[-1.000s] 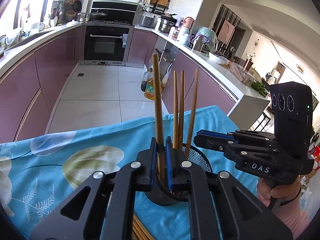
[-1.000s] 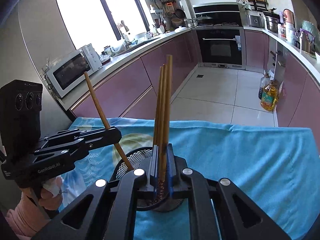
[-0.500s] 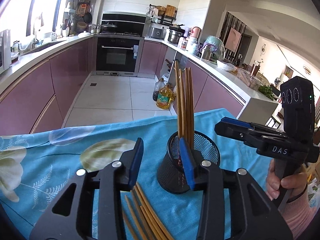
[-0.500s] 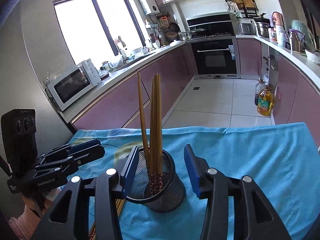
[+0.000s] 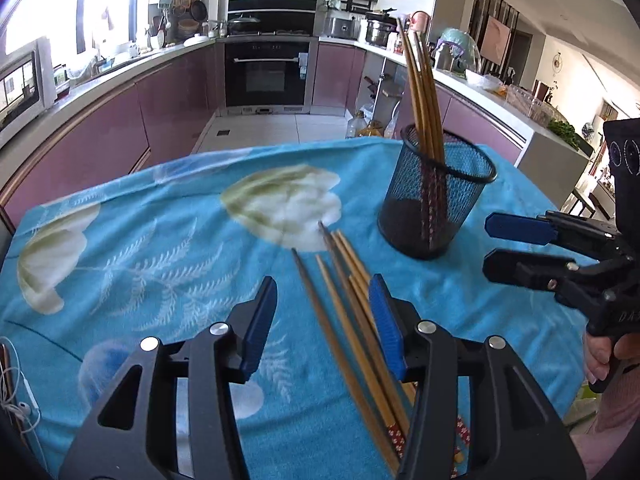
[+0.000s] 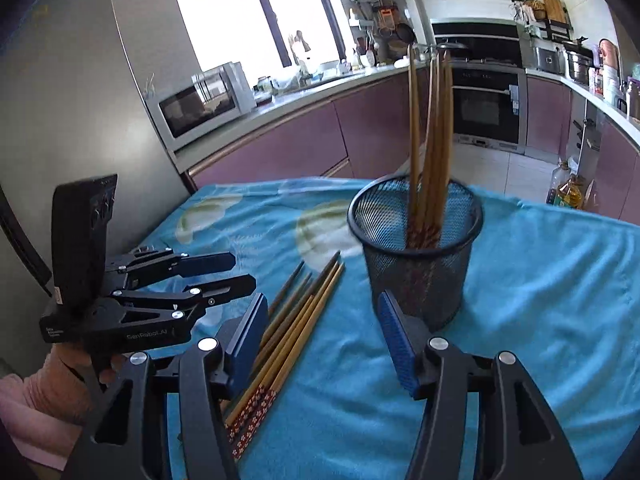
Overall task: Organize utensils
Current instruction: 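Open the right gripper and return it over the remaining chopsticks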
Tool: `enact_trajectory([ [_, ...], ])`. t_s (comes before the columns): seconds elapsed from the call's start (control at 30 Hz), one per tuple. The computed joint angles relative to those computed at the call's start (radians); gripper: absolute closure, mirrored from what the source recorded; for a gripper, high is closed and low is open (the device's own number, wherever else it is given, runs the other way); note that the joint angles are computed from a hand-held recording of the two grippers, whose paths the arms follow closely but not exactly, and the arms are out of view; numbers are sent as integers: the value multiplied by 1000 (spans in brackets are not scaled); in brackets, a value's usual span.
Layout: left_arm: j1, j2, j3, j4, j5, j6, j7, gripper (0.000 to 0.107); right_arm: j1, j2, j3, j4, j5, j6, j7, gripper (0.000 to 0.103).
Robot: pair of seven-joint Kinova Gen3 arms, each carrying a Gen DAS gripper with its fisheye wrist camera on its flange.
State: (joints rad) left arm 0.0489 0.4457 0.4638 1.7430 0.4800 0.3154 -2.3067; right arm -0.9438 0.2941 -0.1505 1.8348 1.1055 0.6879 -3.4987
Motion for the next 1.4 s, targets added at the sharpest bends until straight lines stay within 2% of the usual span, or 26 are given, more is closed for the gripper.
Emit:
enact_trajectory([
  [0.07,38,0,-48,16,-27,-11,31,60,11,36,-6,-23,-43,-19,31,48],
  [0.13,50,6,-59,28,-42,-18,53,60,4,60,5,-36,-71,-33,42,48],
  [0.53,36,16,-44,37,-61,16,66,58,-82,132,53,-114,-176,88,121,48],
  [0.7,64,21,-69,30,-79,25,86,60,-90,149,60,-146,-206,121,168,48],
  [1.07,69,28,-75,21,-101,32,93,62,-103,159,78,-165,-236,141,205,48],
  [1.2,55,28,-63,23,-96,35,82,63,-105,168,77,-184,-262,193,231,48],
  [1.4,20,33,-39,22,-63,55,46,65,-96,130,77,-127,-225,117,170,49],
])
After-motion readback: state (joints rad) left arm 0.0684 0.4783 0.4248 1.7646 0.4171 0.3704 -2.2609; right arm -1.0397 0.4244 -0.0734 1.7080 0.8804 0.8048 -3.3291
